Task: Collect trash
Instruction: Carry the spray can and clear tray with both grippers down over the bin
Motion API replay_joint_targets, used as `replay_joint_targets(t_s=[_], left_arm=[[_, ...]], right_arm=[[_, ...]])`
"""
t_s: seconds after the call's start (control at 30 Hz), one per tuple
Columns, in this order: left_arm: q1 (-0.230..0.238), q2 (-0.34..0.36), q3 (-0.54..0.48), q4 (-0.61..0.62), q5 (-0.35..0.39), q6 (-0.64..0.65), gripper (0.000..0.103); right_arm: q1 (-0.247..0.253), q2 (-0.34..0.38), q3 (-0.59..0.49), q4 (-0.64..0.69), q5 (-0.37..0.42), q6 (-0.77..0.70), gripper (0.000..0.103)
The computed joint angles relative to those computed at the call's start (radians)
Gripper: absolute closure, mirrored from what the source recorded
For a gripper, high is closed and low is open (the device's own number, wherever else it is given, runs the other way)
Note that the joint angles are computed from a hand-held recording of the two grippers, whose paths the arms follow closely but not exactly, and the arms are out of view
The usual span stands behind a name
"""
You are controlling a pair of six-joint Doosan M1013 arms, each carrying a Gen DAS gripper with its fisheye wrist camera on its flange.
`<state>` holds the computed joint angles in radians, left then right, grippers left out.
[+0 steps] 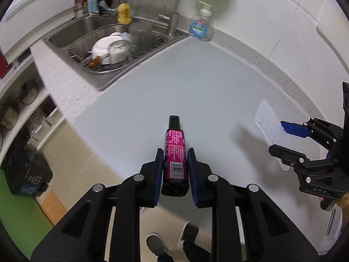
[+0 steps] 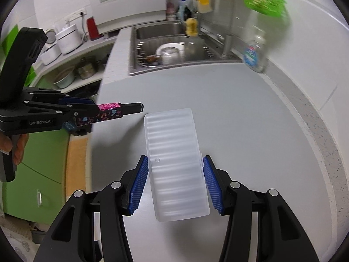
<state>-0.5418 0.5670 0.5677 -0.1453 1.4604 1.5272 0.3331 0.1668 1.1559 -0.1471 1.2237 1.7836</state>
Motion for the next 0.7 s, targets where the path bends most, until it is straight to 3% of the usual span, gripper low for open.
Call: replay_joint_targets(t_s=[0.33,0.7], left_arm=[[0.101,-0.177,0.263,0.007,-0.094,0.014,0.081],[0.210,-0.297,0.553,-0.003,-0.195,0.021,0.081]], right_arm=[[0.120,0.088,-0.103,0.017,0.000,0.011,0.053],[0.205,0.184,-0.097,0.071,-0.044,0.054,0.053]])
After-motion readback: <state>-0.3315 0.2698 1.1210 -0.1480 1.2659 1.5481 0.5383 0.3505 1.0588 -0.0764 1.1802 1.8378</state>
